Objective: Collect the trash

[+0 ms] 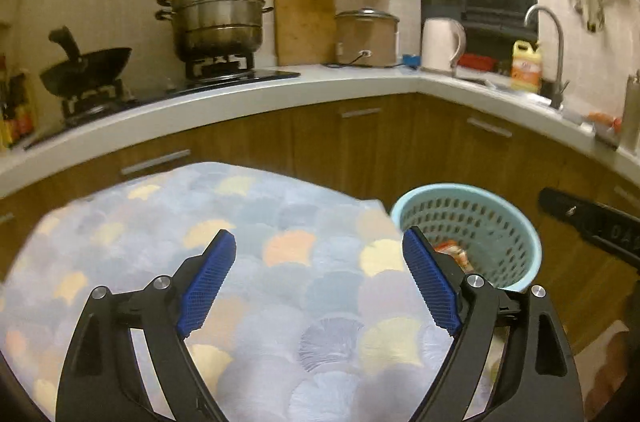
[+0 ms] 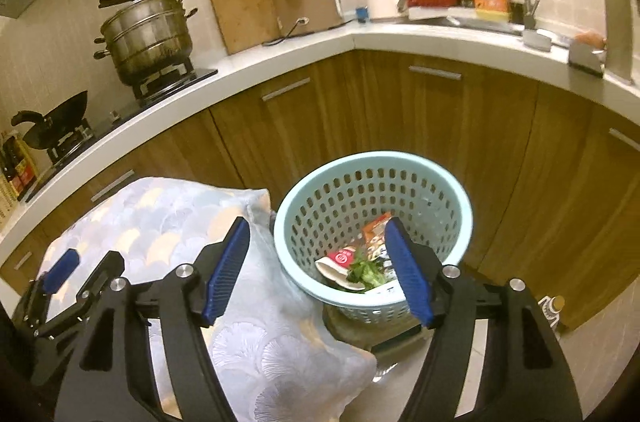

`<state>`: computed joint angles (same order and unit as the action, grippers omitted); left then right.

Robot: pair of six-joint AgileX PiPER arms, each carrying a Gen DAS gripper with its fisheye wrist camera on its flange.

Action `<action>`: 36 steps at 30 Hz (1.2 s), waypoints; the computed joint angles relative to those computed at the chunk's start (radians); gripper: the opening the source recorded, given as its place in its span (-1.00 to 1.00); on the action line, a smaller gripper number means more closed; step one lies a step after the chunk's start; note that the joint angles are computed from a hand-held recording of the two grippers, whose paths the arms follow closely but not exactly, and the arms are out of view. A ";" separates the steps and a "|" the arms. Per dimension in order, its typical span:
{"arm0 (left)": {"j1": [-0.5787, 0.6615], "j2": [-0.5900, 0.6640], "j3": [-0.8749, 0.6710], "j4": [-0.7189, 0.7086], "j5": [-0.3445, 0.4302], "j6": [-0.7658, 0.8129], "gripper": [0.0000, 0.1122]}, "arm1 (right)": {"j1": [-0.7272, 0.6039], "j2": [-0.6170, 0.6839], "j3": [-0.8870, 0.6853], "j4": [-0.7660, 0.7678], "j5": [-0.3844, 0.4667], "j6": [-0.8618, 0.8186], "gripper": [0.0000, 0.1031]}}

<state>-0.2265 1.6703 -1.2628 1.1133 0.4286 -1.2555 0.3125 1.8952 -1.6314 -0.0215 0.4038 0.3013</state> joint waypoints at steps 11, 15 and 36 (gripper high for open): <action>0.055 -0.046 0.049 -0.025 -0.083 -0.023 0.54 | 0.041 -0.027 0.038 -0.301 -0.031 0.254 0.31; 0.061 -0.050 0.060 -0.022 -0.099 -0.040 0.54 | 0.061 -0.040 0.060 -0.462 -0.033 0.377 0.32; 0.057 -0.056 0.070 0.014 -0.104 -0.067 0.60 | 0.092 -0.067 0.095 -0.681 -0.035 0.566 0.32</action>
